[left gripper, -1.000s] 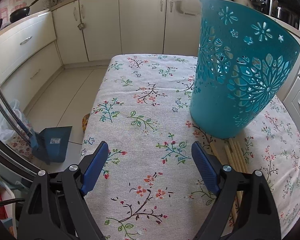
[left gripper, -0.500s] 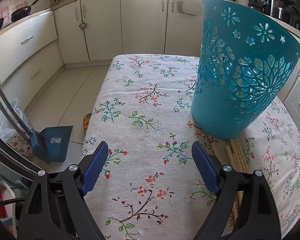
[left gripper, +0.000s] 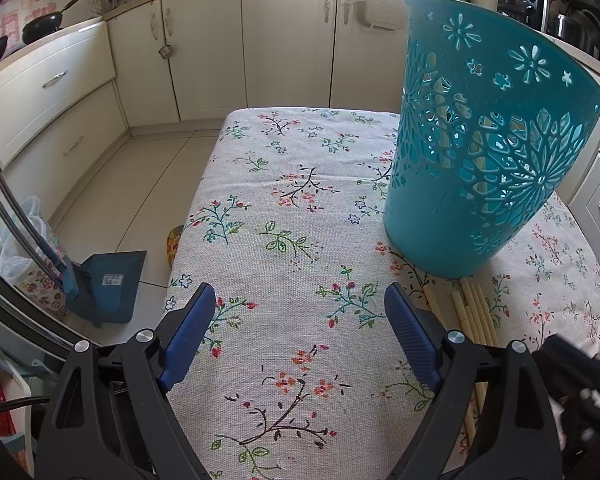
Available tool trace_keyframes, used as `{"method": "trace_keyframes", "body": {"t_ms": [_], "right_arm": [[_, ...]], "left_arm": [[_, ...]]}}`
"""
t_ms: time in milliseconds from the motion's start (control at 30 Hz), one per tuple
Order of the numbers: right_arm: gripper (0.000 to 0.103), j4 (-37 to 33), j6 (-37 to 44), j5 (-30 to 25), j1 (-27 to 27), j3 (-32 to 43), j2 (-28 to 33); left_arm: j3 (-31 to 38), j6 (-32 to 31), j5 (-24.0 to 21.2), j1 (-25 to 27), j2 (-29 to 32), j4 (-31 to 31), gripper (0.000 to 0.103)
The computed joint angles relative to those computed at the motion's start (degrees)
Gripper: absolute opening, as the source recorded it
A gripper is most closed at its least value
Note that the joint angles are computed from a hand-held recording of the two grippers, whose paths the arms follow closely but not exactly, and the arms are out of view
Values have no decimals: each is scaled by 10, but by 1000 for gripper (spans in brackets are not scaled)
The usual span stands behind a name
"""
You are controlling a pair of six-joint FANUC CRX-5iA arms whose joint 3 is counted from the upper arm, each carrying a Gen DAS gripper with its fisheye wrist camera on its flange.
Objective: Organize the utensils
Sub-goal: 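Move the left tool down onto another wooden stick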
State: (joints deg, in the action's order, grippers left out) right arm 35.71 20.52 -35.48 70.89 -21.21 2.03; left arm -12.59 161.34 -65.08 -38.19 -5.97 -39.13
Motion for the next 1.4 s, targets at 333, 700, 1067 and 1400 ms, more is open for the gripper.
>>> {"method": "trace_keyframes", "body": {"t_ms": [333, 700, 1067, 1400], "right_arm": [[18, -22, 14, -18, -1, 13, 26], [7, -28, 34, -50, 4, 14, 22], [7, -31, 2, -9, -20, -17, -2], [8, -42, 4, 31, -34, -27, -7]], "left_arm": [[1, 1, 0, -1, 2, 0, 83], [-7, -24, 28, 6, -4, 15, 83], [-23, -179, 107, 38, 8, 146, 83], [35, -137, 12, -4, 51, 99, 82]]}}
